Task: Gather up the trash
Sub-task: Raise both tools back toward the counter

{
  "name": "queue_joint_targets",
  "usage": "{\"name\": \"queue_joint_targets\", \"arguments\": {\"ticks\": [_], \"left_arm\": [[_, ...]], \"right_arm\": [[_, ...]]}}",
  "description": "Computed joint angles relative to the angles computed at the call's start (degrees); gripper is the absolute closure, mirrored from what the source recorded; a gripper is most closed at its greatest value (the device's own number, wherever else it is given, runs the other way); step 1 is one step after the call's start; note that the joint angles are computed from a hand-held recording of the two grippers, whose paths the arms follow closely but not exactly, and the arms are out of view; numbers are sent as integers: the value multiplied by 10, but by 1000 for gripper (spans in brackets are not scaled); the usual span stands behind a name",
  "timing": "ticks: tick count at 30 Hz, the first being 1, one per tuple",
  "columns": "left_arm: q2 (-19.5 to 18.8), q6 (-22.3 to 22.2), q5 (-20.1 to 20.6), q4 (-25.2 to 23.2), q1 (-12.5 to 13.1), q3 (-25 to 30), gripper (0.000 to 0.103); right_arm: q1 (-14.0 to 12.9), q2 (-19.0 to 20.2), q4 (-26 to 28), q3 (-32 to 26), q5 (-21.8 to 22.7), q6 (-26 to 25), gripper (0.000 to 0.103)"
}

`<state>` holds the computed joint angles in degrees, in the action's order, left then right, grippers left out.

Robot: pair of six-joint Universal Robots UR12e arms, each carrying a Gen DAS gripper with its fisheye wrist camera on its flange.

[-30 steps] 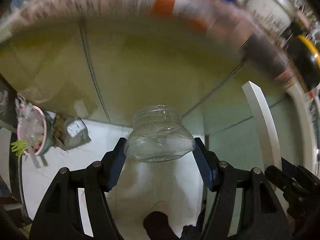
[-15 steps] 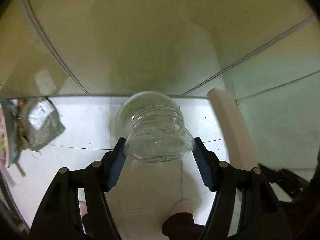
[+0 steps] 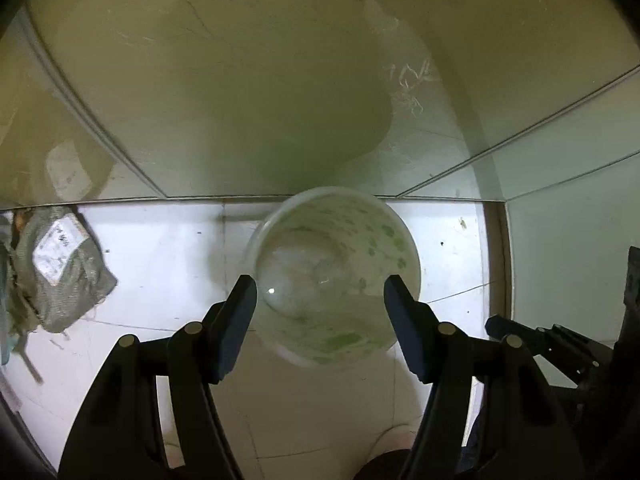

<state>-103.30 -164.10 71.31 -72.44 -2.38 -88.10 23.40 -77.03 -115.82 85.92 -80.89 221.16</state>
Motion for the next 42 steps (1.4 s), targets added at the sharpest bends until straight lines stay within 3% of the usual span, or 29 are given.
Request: {"name": "queue_joint_targets", "arguments": {"ticks": [9,17,24,28,32,36,38,42], "left_arm": [[45,7,-1,-68,14,68,38],[70,6,-13,-152,13,224,38],[61,-32,-33,-194,3,389,38],[58,-53,-27,-190,-6,448,38],[55,-84,-18,-174,-12,497,34],[56,-116,-8,-146,-13,523,19],[56,-128,0,-129,-14,529,17],[31,-140,7,-130,-17,577,10]], "right_arm": [[9,-25,81,-89,-58,5,54],[21,-39,178,-254,-144,1,54],[29,-32,234,-412,-215,-21,54],[30,-27,242,-480,-236,-54,54],[29,-26,229,-509,-248,-96,54],[34,-10,219,-548,-264,-125,54],[32,-3,218,-567,-263,-133,54],[27,11,208,-600,-269,-149,39]]}}
